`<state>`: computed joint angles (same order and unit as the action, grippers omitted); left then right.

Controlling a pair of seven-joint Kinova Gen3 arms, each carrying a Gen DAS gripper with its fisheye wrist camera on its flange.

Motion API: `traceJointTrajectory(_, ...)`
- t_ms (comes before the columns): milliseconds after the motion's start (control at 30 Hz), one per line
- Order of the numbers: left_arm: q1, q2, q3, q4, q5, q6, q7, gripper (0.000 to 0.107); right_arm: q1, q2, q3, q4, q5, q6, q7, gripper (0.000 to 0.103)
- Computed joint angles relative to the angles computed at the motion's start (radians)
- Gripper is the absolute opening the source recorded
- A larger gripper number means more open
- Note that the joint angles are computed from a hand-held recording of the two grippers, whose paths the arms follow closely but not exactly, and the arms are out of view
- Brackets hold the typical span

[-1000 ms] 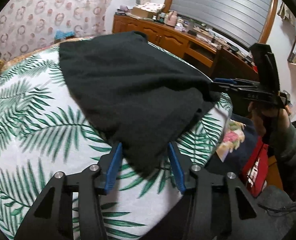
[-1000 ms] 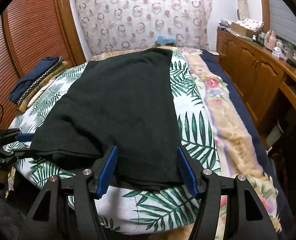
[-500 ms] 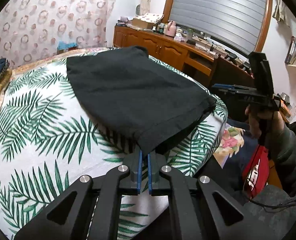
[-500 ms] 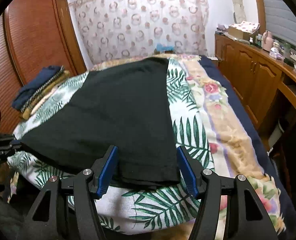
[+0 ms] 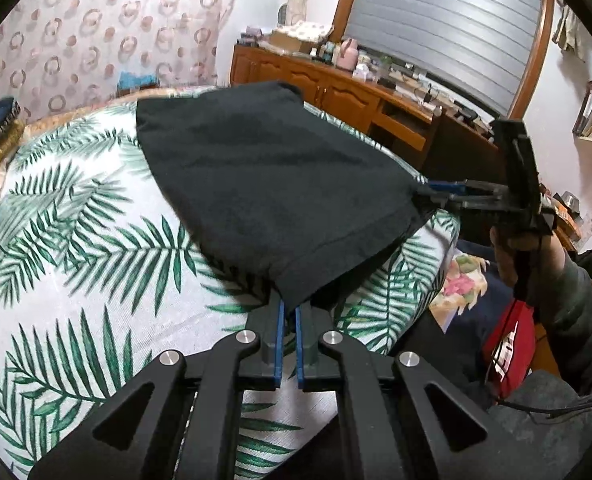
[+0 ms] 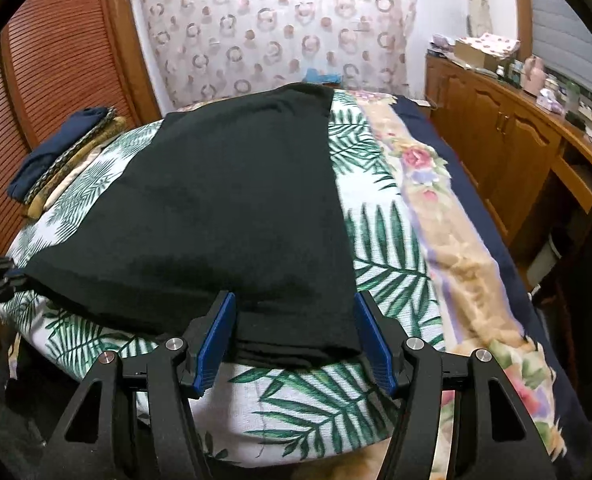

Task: Fold small clothes
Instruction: 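Pinch the shirt end with the left tool while the right tool pinches beside it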

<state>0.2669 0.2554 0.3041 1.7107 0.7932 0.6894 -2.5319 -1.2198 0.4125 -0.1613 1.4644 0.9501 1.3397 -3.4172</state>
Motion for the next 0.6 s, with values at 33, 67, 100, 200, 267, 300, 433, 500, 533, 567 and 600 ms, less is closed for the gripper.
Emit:
traceJointTrajectory(33, -0.008, -0.007, 0.005, 0.005, 0.019, -0.003, -0.018, 0.005, 0.003, 0.007, -0.003, -0.014, -0.007, 0.008, 0.03, 0.063)
traceJointTrajectory(67, -0.011, -0.012, 0.006, 0.007, 0.029, -0.004, -0.026, 0.005, 0.004, 0.016, -0.005, -0.032, -0.016, 0.023, 0.065, 0.063)
traceJointTrajectory(100, -0.011, -0.017, 0.006, 0.009, 0.038, -0.009, -0.031, 0.005, 0.003, 0.021, -0.003, -0.045, -0.023, 0.035, 0.09, 0.063)
traceJointTrajectory(200, -0.01, -0.021, 0.002, 0.005, 0.057, -0.012, -0.041, 0.005, 0.0, 0.016, 0.002, -0.048, -0.027, 0.019, 0.114, 0.052)
traceJointTrajectory(267, -0.007, -0.022, 0.0, 0.004, 0.061, -0.017, -0.046, 0.005, -0.003, 0.011, 0.004, -0.043, -0.024, 0.009, 0.114, 0.038)
traceJointTrajectory(300, -0.005, -0.021, 0.0, 0.002, 0.062, -0.018, -0.047, 0.005, -0.006, 0.005, 0.004, -0.032, -0.02, 0.0, 0.105, 0.033)
traceJointTrajectory(433, -0.012, -0.023, 0.003, -0.002, 0.092, -0.02, -0.073, 0.005, 0.002, -0.024, 0.0, 0.018, 0.005, -0.05, 0.071, 0.015)
traceJointTrajectory(500, -0.018, -0.02, 0.002, -0.013, 0.11, -0.023, -0.087, 0.005, -0.012, -0.037, -0.002, 0.039, 0.045, -0.044, 0.038, 0.014)
traceJointTrajectory(533, -0.021, -0.017, 0.002, -0.024, 0.12, -0.024, -0.092, 0.005, -0.021, -0.048, -0.003, 0.048, 0.075, -0.037, 0.017, 0.013)
traceJointTrajectory(567, -0.023, -0.012, 0.001, -0.039, 0.127, -0.026, -0.094, 0.005, -0.027, -0.056, -0.006, 0.054, 0.099, -0.026, 0.002, 0.013)
traceJointTrajectory(600, -0.026, -0.005, 0.001, -0.052, 0.135, -0.025, -0.095, 0.005, -0.032, -0.066, -0.009, 0.056, 0.127, -0.01, -0.01, 0.013)
